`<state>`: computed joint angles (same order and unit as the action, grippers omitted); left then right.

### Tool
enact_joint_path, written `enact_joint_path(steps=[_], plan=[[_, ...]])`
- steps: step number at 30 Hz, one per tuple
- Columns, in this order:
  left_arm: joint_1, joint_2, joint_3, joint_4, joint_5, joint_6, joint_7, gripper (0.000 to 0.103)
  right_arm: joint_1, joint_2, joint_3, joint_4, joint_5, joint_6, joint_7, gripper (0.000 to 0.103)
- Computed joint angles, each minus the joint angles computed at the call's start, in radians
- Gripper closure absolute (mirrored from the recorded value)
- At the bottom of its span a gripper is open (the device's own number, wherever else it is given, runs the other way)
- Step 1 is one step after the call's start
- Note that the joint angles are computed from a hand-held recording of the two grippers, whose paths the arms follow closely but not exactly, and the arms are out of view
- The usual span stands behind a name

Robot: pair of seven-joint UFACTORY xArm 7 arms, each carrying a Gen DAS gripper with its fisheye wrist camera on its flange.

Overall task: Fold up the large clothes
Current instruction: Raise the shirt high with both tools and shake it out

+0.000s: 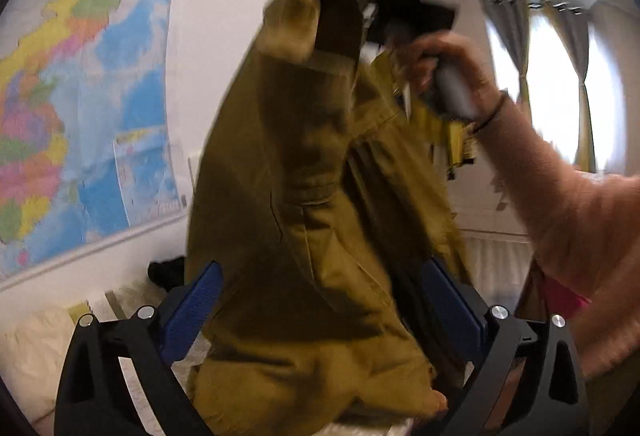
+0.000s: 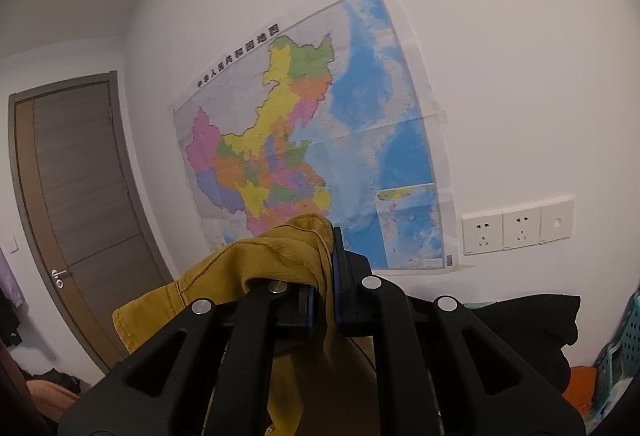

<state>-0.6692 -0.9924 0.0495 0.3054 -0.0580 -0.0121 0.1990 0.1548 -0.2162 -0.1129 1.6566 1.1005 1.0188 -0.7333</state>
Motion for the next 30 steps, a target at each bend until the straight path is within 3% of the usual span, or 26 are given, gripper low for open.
enact_joint_path(steps=[1,2,4,8,10,15,18,24,27,30], plan=[[0.056,0.015,-0.082,-0.011,-0.011,-0.035,-0.054,0.018,0.001,-0.005,0.002,-0.003,-0.001,0.002,-0.001,0.096],[0.113,0.072,-0.123,0.019,-0.008,-0.031,-0.084,0.030,0.002,-0.012,0.001,-0.008,-0.002,0.003,-0.003,0.096],[0.123,0.183,-0.103,0.098,0.005,0.006,-0.094,0.101,0.003,-0.031,-0.001,-0.022,-0.010,0.004,-0.006,0.096],[0.291,0.114,-0.160,0.097,0.021,-0.062,-0.163,0.103,0.009,-0.081,-0.030,-0.053,-0.026,0.015,-0.013,0.096],[0.334,0.031,-0.127,0.121,0.026,-0.030,-0.178,0.103,0.016,-0.127,-0.056,-0.078,-0.022,0.024,-0.036,0.096],[0.532,-0.141,-0.161,0.203,0.076,0.059,-0.193,0.103,0.068,-0.231,-0.104,-0.116,-0.029,0.048,-0.081,0.096],[0.564,-0.217,-0.151,0.269,0.099,0.122,-0.178,0.103,0.105,-0.280,-0.108,-0.122,-0.066,0.048,-0.093,0.096],[0.729,-0.306,-0.213,0.424,0.157,0.199,-0.179,0.102,0.208,-0.344,-0.156,-0.110,-0.069,0.045,-0.118,0.096],[0.776,-0.325,-0.233,0.508,0.164,0.291,-0.199,0.102,0.259,-0.362,-0.174,-0.104,-0.074,0.031,-0.123,0.096],[0.858,-0.294,-0.261,0.560,0.192,0.301,-0.221,0.102,0.302,-0.311,-0.197,-0.067,-0.075,0.020,-0.109,0.095]])
